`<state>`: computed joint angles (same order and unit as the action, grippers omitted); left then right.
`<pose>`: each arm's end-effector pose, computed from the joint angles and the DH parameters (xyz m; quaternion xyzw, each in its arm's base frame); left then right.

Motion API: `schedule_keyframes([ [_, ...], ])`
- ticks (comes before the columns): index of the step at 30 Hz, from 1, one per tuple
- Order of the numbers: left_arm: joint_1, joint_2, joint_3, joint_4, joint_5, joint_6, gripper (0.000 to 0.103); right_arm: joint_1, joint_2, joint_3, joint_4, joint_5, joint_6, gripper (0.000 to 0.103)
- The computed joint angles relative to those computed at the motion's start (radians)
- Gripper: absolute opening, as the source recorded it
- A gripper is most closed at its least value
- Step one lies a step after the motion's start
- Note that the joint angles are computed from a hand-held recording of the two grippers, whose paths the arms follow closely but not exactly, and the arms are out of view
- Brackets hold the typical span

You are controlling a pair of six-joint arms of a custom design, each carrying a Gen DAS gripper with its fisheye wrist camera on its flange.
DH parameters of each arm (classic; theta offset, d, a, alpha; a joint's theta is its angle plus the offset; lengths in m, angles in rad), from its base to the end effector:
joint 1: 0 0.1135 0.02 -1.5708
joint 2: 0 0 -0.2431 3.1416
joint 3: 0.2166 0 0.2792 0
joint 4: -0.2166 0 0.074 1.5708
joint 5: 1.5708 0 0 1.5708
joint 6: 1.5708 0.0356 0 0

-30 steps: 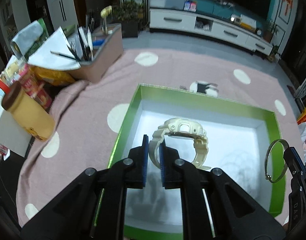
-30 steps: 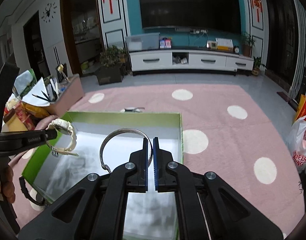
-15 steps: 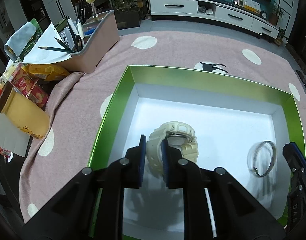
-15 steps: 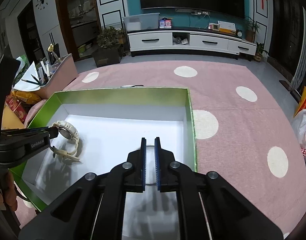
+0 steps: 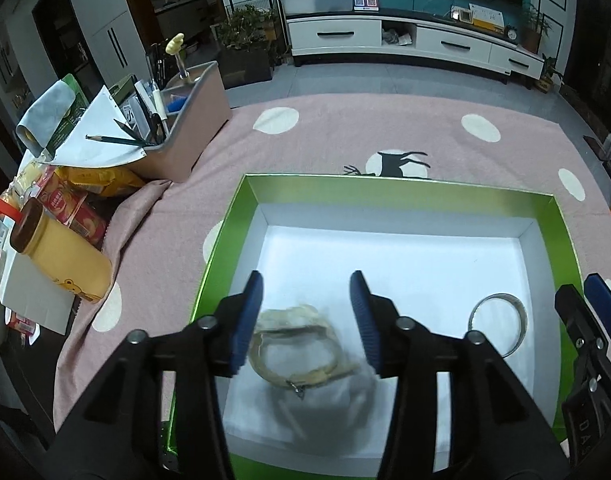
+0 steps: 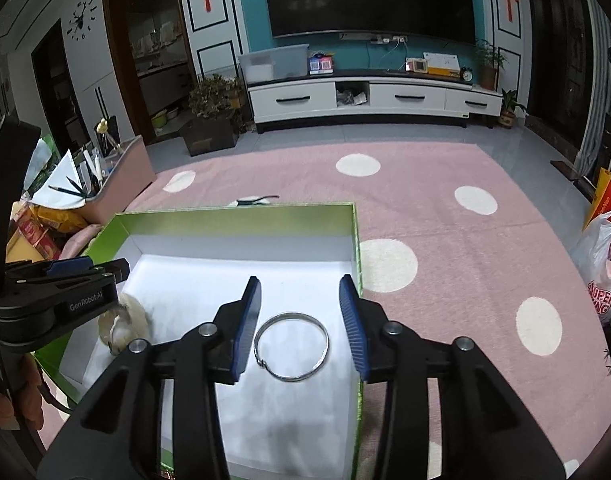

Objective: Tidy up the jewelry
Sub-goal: 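Carry the white watch and silver bangle into the green box and open both tools, then lift both open tools out of the green box back over the table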

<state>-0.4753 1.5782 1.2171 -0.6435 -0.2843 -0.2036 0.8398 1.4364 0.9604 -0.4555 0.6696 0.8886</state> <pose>0.3212 -0.1541 0.2251 0.0895 0.9471 0.0362 0.3060 0.2288 0.2221 0.2010 0.1251 0.8938 0.0232 0.4299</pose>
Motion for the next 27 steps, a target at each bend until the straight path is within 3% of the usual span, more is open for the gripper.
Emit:
schedule_keyframes([
  [9, 0.011, -0.085, -0.05, -0.007, 0.026, -0.006, 0.068, 0.073, -0.052, 0.016, -0.063, 0.106, 0.034, 0.06],
  [11, 0.013, -0.114, -0.066, -0.013, 0.034, -0.005, 0.071, 0.099, -0.062, 0.024, -0.084, 0.135, 0.051, 0.071],
  [19, 0.021, -0.265, -0.153, -0.056, 0.065, -0.016, 0.082, 0.207, -0.083, 0.054, -0.162, 0.218, 0.115, 0.077],
  [22, 0.006, -0.319, -0.185, -0.069, 0.039, -0.016, 0.086, 0.246, -0.085, 0.063, -0.194, 0.238, 0.146, 0.077],
  [25, -0.024, -0.383, -0.228, -0.074, -0.001, -0.005, 0.091, 0.287, -0.085, 0.074, -0.244, 0.276, 0.202, 0.088],
  [27, -0.04, -0.426, -0.255, -0.088, -0.005, -0.01, 0.094, 0.312, -0.084, 0.082, -0.286, 0.296, 0.249, 0.088],
])
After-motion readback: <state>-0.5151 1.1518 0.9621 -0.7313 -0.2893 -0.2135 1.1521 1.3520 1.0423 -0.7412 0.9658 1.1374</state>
